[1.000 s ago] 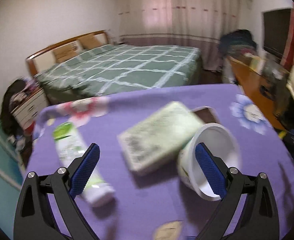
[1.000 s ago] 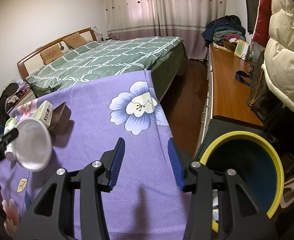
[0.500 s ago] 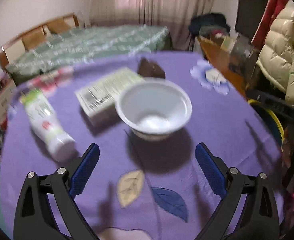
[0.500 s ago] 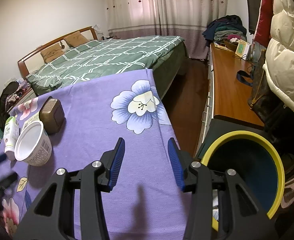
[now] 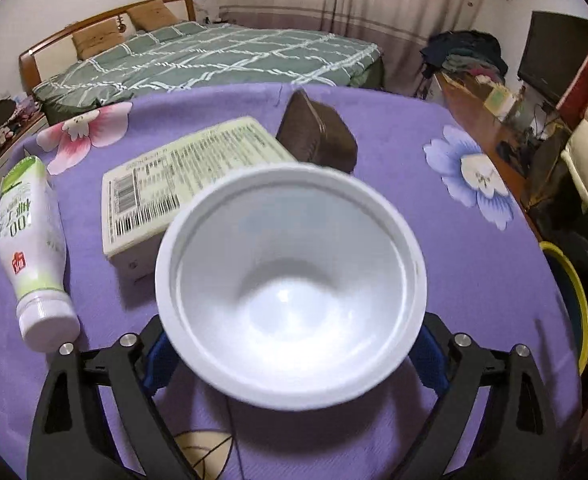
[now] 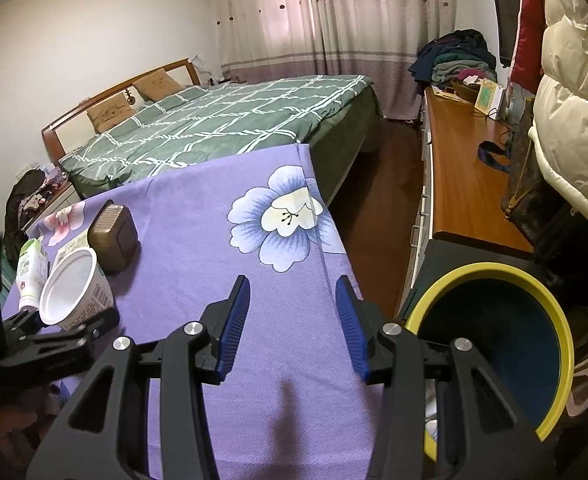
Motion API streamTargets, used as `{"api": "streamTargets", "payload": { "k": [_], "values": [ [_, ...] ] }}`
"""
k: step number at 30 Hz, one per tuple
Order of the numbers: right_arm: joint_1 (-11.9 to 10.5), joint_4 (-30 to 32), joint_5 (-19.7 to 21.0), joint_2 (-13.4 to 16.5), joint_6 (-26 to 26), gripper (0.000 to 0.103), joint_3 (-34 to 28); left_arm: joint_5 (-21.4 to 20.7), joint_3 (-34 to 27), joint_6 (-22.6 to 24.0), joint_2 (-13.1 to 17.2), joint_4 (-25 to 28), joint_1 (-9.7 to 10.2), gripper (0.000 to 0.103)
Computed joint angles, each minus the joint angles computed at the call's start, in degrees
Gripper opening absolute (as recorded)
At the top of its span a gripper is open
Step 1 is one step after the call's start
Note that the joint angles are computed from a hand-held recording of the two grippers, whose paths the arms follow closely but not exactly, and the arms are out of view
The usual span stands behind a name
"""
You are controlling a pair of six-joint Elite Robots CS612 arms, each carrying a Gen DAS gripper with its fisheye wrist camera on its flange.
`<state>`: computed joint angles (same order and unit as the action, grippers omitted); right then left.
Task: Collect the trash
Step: 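Carry the yogurt cup over the yellow bin and open the left tool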
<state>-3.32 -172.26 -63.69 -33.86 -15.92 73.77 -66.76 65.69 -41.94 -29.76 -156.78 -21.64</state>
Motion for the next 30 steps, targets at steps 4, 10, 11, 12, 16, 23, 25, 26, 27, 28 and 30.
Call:
{"api": "streamTargets", "payload": {
  "k": [4,10,11,12,16,23,25,26,27,28,30],
  "values": [
    [0.01,-0.01,0.00,0.00,0.04,0.043,-0.02,-0.14,-1.26,-0.25,0.64,-0.22,0.33,0.079],
    [0.04,-0.05,-0.09,-0.04,-0.18,0.043,0.04,-0.09,-1.79,1.42,0.92,-0.72,0.24,0.078],
    [0.01,0.03,-0.19,0.01,-0.28,0.043,-0.04,-0.44,-1.52,1.75,0.73,-1.14,0.14,0.078],
    [0.03,0.16,-0.48,0.01,-0.24,0.043,-0.09,-0.54,-0.36,1.88,0.11,-1.97,-0.02,0.078],
    [-0.16,1.43,-0.64,-0.45,-1.18,0.043,0.28,-0.66,2.98,2.92,-1.93,-4.78,-0.62,0.078],
    [-1.23,2.85,0.43,-2.81,-8.52,0.049,5.00,0.55,9.92,5.73,-7.15,-8.69,-1.68,0.078],
    [-2.10,2.00,1.21,-3.52,-7.90,0.049,6.43,1.12,10.69,6.75,-8.06,-9.71,-1.96,0.078],
    [-2.55,1.59,1.49,-3.88,-7.66,0.049,7.06,1.12,10.75,7.41,-8.39,-10.21,-2.14,0.078],
    [-3.09,0.85,1.62,-4.36,-7.50,0.049,7.90,0.74,10.57,8.13,-8.57,-10.62,-2.28,0.078],
    [-3.65,-0.06,1.61,-4.89,-7.49,0.049,8.82,0.21,10.37,8.75,-8.65,-10.95,-2.38,0.078],
    [-4.57,-1.09,1.48,-5.75,-7.75,0.049,10.17,-1.27,8.90,10.20,-8.25,-11.14,-2.71,0.078]
  ]
}}
